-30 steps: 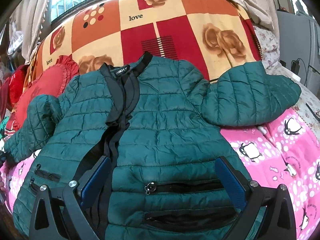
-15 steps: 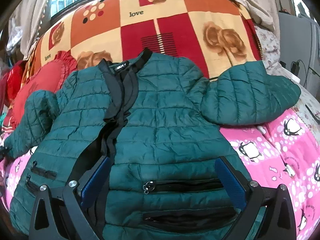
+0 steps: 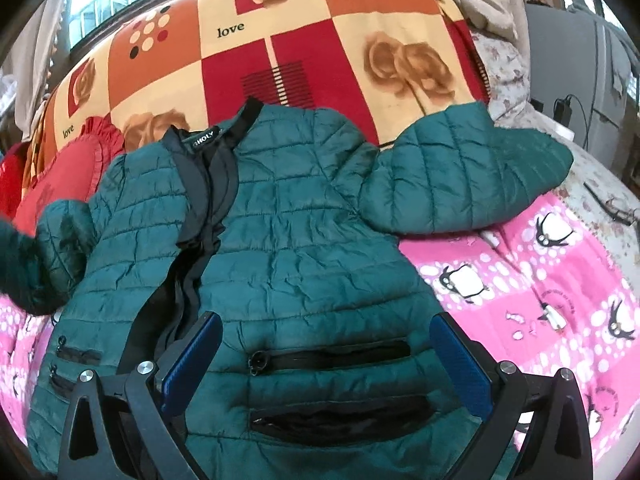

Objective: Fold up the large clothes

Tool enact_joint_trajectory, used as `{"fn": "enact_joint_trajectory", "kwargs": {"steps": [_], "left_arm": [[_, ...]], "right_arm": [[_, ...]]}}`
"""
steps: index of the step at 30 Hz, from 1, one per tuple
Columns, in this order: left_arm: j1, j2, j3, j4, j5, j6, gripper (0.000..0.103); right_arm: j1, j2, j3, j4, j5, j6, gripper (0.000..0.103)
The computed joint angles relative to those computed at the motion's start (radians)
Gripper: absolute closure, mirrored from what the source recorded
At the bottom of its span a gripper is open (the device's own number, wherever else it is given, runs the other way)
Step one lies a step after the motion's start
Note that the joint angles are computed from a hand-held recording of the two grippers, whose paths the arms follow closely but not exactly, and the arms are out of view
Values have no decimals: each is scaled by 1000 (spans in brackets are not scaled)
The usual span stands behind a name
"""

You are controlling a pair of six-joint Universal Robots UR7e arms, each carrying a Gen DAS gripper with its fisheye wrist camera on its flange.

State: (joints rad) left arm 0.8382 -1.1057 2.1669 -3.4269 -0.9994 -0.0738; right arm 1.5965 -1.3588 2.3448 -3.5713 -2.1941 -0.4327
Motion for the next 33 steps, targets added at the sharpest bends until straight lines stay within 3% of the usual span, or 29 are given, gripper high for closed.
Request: {"fn": "enact_joint_trajectory", "kwargs": {"steps": [10,15,21,25,29,30,33], "left_arm": [[-34,379,-433,183,-113,-59,95],[-52,586,-653,280,-217,-58,95],[-59,775,-846,380,-359,-76,95],[-53,850,-912,435,-341,-92,94],[-46,872,-958,567,-297,-137,91],[-45,863,-947,574,-301,-134,83],[-45,826,-902,570,-348,-125,43]], "right_arm": [[-7,-80,19,64,36,27,0],[-30,-111,33,67,28,-1,0],[-92,-181,47,111,54,24,0],[-119,-207,52,135,69,27,0],[-134,-218,50,151,80,42,0],[-131,-213,47,149,75,43,0],[-119,-194,41,144,60,44,0]]}}
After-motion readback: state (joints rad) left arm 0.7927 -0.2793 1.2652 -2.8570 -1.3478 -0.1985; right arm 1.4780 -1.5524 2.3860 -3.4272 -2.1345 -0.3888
